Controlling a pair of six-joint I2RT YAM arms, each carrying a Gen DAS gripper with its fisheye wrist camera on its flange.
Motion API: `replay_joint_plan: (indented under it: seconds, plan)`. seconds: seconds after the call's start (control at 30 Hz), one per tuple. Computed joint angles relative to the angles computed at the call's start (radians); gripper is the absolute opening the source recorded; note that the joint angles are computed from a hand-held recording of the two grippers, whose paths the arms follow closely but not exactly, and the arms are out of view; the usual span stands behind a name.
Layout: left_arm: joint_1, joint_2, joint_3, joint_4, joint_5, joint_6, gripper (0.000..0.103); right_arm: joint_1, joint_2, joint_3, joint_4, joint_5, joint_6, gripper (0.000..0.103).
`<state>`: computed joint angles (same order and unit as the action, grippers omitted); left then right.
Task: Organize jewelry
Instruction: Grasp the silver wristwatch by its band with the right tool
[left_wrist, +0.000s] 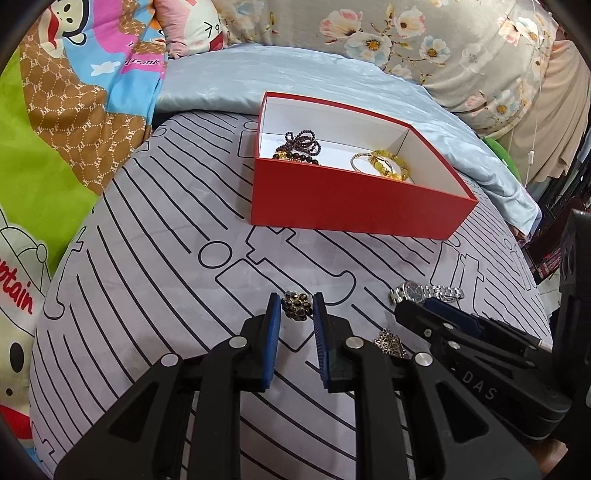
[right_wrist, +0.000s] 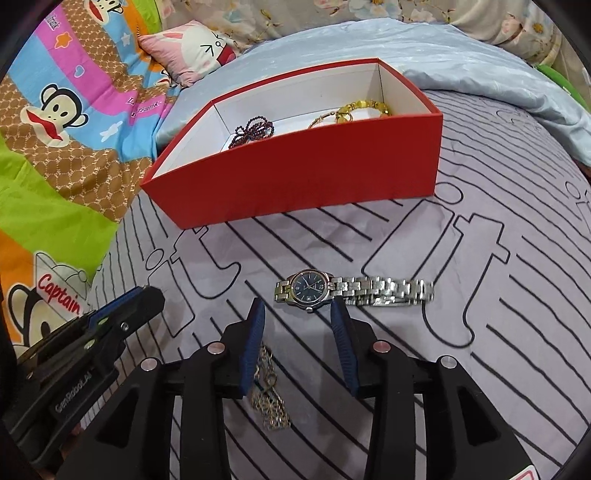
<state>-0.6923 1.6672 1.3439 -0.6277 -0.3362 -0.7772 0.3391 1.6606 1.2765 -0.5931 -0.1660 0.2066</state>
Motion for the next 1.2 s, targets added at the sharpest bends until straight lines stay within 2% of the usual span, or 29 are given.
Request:
replay_joint_plan:
  seconds: [0.17, 0.4, 0.7, 1.0, 1.2]
  plan:
    - [0.008, -0.007, -0.002, 0.000, 0.003, 0.002, 0.017, 0.005, -0.008, 0.001, -0.001, 0.068, 0.001, 0.038]
    - [0.017, -0.010, -0.008, 0.008, 0.010, 0.002, 0.017, -0.062, -0.037, -0.010, 0.005, 0.045, -0.011, 0.039]
    - [0.012, -0.011, -0.007, 0.004, 0.004, -0.002, 0.017, -0.116, 0.068, 0.114, -0.036, -0.040, -0.088, 0.044]
    - [0.008, -0.007, 0.001, -0.002, 0.003, -0.005, 0.017, -0.080, 0.002, 0.034, -0.086, -0.054, -0.126, 0.044]
    - [0.000, -0.001, 0.006, -0.004, 0.003, -0.009, 0.017, -0.025, 0.000, 0.035, -0.066, -0.001, -0.154, 0.044]
